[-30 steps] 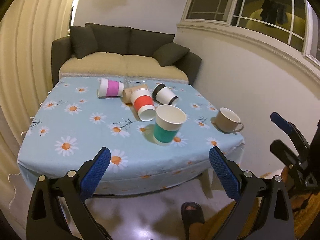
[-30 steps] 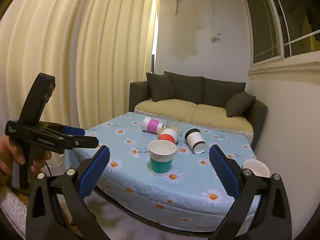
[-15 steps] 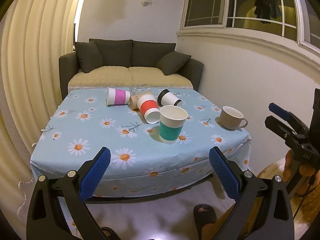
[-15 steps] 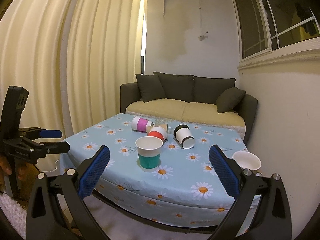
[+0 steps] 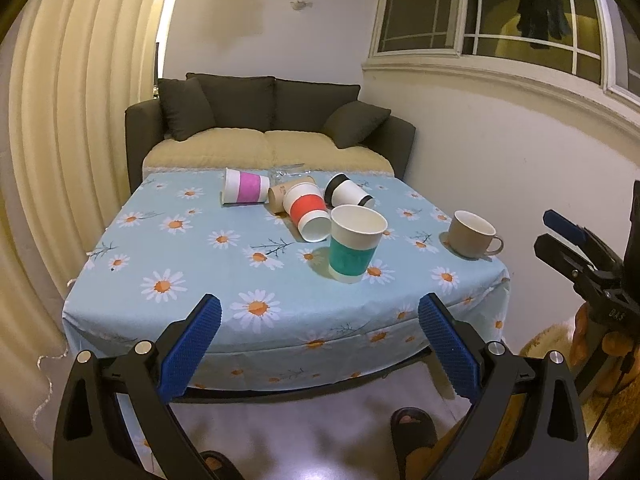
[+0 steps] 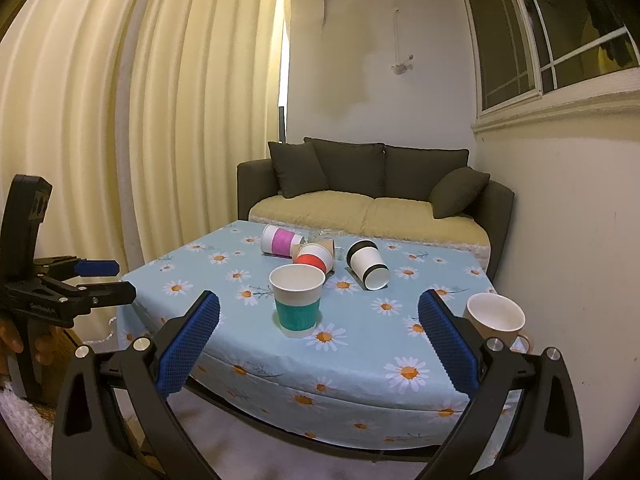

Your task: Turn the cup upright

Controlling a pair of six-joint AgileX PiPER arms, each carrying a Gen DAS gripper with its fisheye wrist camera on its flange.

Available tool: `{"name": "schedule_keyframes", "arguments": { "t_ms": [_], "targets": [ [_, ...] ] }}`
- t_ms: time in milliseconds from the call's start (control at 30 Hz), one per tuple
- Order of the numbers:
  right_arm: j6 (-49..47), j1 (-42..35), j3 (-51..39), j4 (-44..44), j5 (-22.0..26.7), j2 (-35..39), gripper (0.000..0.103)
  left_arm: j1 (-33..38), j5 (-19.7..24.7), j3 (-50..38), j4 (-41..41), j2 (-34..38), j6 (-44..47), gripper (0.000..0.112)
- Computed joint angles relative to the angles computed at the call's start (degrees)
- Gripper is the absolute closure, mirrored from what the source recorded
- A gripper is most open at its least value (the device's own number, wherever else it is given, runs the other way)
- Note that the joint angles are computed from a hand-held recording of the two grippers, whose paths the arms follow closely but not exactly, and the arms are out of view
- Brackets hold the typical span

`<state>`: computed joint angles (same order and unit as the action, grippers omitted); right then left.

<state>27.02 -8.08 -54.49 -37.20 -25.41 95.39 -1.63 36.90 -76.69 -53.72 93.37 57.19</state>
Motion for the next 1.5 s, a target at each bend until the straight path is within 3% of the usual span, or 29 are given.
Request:
{"name": "schedule_keyframes", "arguments": {
  "t_ms": [1500],
  "targets": [
    [-4.97,1.42,0.84,3.49,-0.43,0.31,0.005,-1.03,-1.99,0.8,1.28,-0.28,-0.39,0.016]
  ]
}}
